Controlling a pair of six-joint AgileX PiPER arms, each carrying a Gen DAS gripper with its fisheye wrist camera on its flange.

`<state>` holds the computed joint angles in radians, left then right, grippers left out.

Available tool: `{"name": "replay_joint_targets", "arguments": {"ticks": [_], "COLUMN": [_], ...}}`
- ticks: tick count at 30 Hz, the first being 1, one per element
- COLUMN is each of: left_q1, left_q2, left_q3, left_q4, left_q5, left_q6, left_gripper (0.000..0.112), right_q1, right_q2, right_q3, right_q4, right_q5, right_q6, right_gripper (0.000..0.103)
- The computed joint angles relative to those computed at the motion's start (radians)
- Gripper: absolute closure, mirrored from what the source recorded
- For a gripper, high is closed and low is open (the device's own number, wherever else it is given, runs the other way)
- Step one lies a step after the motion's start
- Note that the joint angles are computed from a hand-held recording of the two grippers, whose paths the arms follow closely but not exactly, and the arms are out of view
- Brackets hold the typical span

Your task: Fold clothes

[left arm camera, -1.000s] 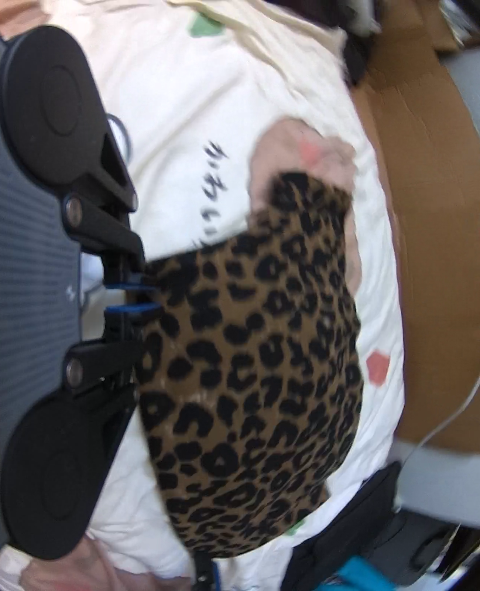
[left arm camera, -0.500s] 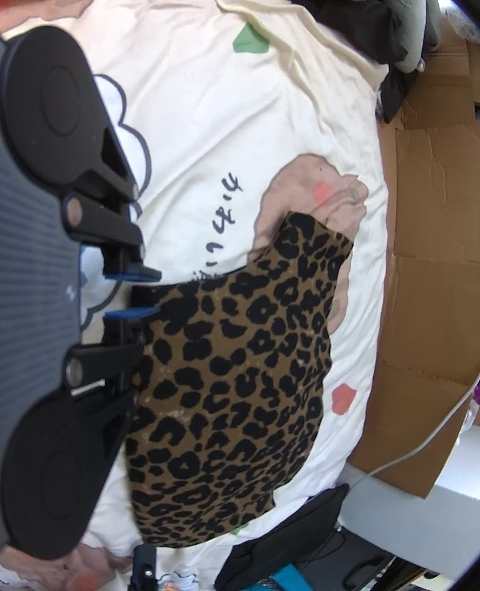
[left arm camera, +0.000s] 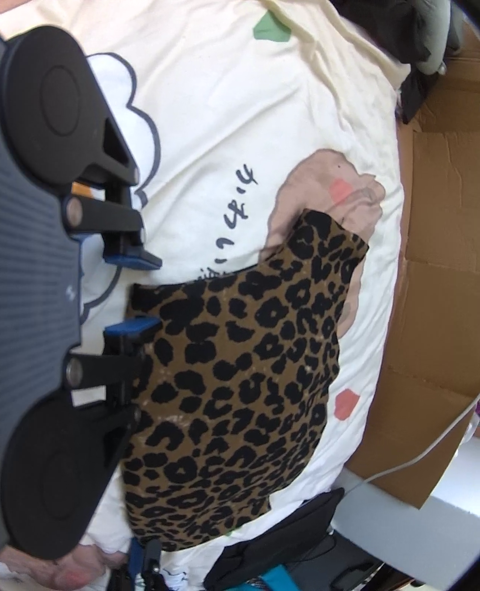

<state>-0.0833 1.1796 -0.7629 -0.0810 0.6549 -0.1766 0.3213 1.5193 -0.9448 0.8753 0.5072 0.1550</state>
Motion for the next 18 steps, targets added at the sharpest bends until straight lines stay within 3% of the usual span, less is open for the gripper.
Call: {"name": "replay_joint_targets", "arguments": {"ticks": [4, 7, 11, 14, 16, 18], "left_q1": [0.034, 0.05, 0.086, 0.109, 0.115, 0.124], "left_q2": [-0.014, -0.019, -0.03, -0.02, -0.012, -0.009], "left_q3": [0.018, 0.032, 0.044, 0.048, 0.055, 0.058], "left_q4": [-0.071, -0.112, -0.202, -0.261, -0.278, -0.3], "left_q5": [-0.012, -0.024, -0.036, -0.038, -0.043, -0.045], "left_q6": [0.07, 0.094, 0.173, 0.231, 0.244, 0.262], "left_gripper": [0.078, 0.076, 0.076, 0.076, 0.076, 0.076], "right_q1": [-0.013, -0.021, -0.016, -0.016, -0.019, -0.029], "right_q2": [0.003, 0.039, 0.077, 0.092, 0.078, 0.061], "right_q3": [0.044, 0.077, 0.094, 0.09, 0.086, 0.101], "right_q4": [0.168, 0.335, 0.543, 0.597, 0.591, 0.639], "right_q5": [-0.014, -0.017, -0.013, -0.014, -0.013, -0.001], "right_q6": [-0.136, -0.268, -0.448, -0.497, -0.509, -0.552], "right_gripper": [0.083, 0.068, 0.066, 0.068, 0.085, 0.088]}}
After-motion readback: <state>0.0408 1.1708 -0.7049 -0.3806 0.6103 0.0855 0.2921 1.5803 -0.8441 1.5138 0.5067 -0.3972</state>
